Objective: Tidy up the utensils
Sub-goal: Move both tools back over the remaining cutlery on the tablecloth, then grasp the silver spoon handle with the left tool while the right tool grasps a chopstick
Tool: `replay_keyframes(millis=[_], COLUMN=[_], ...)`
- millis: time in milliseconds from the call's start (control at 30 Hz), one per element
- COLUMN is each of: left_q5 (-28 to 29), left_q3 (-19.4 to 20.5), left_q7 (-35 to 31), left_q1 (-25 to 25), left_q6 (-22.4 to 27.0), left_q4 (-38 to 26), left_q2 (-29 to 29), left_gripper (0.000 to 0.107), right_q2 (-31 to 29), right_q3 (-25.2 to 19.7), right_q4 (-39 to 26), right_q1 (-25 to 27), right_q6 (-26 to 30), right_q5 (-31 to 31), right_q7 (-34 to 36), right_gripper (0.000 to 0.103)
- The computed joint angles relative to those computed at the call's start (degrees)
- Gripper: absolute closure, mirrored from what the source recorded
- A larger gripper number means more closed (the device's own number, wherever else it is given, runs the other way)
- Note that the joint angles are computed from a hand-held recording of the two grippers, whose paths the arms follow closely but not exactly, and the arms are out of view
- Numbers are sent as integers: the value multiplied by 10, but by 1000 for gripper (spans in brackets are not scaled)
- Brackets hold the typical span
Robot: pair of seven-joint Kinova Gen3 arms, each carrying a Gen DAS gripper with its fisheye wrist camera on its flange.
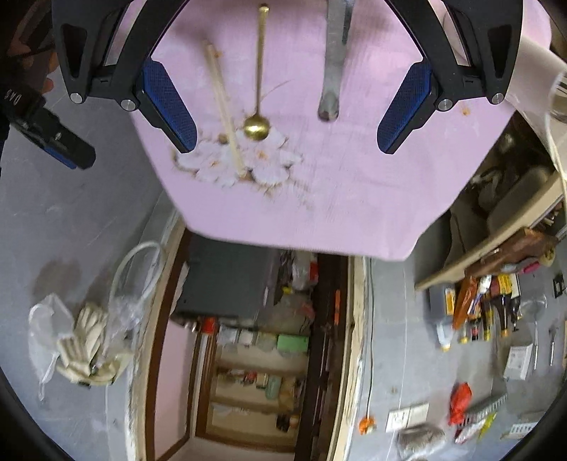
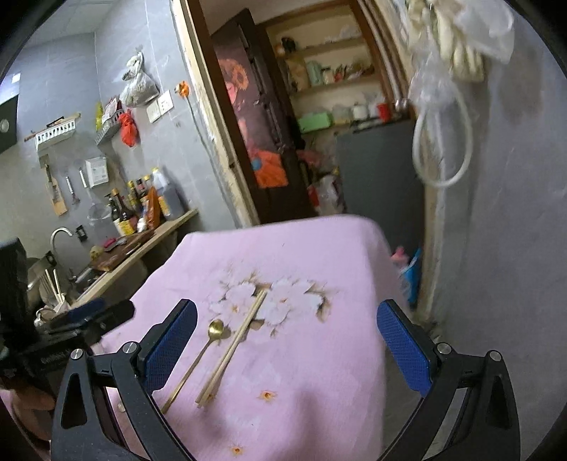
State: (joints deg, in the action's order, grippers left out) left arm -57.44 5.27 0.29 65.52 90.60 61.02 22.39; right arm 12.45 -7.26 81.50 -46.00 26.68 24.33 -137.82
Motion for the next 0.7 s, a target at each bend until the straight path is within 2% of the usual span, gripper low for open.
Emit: replay_keyframes(millis=[67,133,200,367,500,533,700], left_q5=[21,47,70,129,182,193,198], left_q3=[2,5,9,19,24,25,25], left_q7=[3,8,16,6,-3,-4,-8], left_q1=[-14,-29,-44,-83,-116,-123,-124], left_q6=[-8,-17,-24,-38,-60,-63,-57], left_q4=[10,22,35,51,61,62,60], left_q2=[-2,-8,-13,-19,-26,-27,-22], left_gripper=[10,24,30,51,59,63,63], right_q2=[17,30,50,90,127,136,172], right_q3=[-22,-28,-41,-63,-76,-79,-77], right_q4=[-4,-7,-22,-60,-110,-123,-177], right_q1=[26,32,44,61,67,70,66], right_q6=[-14,-19,-9,21,60,66,110], right_q5=[-43,-72,-107,-188,-243,-257,-300], right_q7=[42,71,112,202,266,282,328], right_gripper=[13,25,31,55,61,65,71])
